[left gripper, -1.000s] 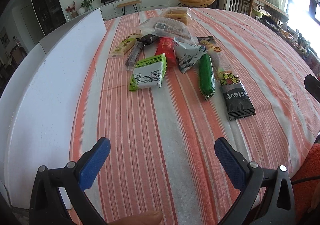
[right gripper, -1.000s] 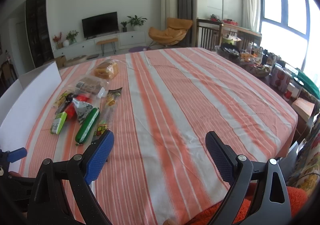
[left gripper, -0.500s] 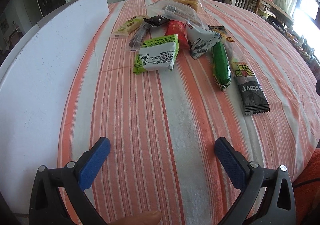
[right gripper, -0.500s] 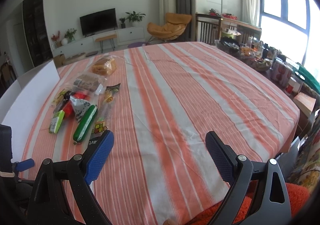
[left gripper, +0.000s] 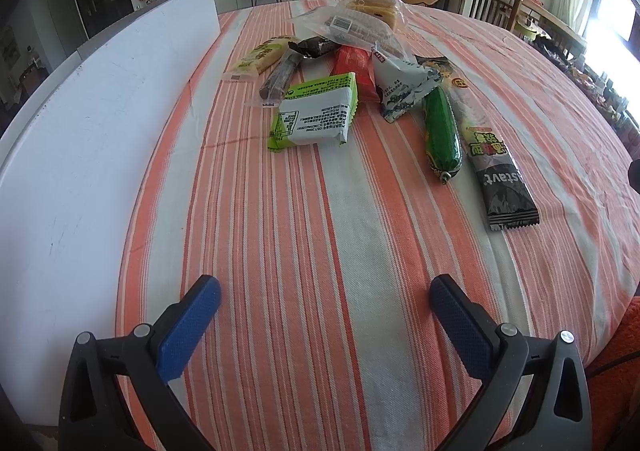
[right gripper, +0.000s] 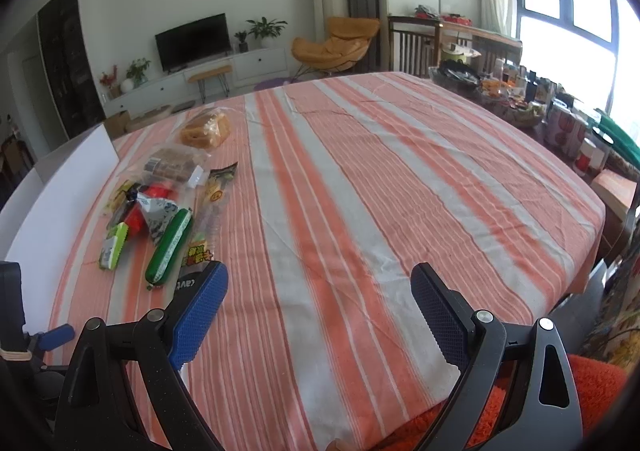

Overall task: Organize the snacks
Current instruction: 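Move the left tool to the green-labelled white packet and close on it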

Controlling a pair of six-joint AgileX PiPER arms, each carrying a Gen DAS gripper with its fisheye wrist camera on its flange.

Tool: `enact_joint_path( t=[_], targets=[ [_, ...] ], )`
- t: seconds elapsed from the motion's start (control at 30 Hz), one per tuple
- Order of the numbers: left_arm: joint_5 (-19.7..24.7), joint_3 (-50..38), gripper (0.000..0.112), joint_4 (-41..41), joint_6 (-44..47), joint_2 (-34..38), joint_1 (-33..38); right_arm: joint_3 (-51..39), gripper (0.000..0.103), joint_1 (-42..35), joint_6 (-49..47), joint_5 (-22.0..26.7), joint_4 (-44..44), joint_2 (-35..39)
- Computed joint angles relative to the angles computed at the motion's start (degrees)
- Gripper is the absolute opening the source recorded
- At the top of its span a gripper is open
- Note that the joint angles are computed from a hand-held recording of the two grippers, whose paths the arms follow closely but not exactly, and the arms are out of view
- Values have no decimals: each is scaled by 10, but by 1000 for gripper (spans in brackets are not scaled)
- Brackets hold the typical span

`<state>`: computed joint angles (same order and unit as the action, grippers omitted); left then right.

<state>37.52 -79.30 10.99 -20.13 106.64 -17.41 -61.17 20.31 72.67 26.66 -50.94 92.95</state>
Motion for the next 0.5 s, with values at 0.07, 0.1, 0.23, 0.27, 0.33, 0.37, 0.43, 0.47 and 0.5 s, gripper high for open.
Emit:
enact_joint_path(
  t=[0.07, 0.1, 0.23, 0.27, 0.33, 0.37, 0.43, 0.47, 0.5],
  targets=[
    [11, -9, 103, -11, 14, 3, 2, 4, 95, -9, -9, -9, 20, -4],
    [27, -22, 103, -25, 33, 9, 6, 6, 95, -11, -8, -12, 22, -5],
    [78, -56, 103, -76, 114, 21, 25, 14, 95, -32, -28, -33, 61, -11],
    [83, -58, 103, -85, 125, 21, 32, 11, 95, -35, -43, -33, 78, -9],
    [86, -59, 103, -122, 149, 18, 53, 6, 95, -37, -59, -31, 96, -5],
    [90, -68, 103, -143, 160, 21, 65, 5, 95, -37, -61, -30, 98, -4],
    [101, -96, 103, -171, 169, 29, 82, 4, 95, -36, -63, -29, 98, -5],
    [110, -119, 103, -179, 173, 38, 86, 5, 95, -37, -64, -30, 98, -5],
    [120, -147, 103, -180, 173, 48, 88, 5, 95, -39, -68, -31, 101, -4]
  ],
)
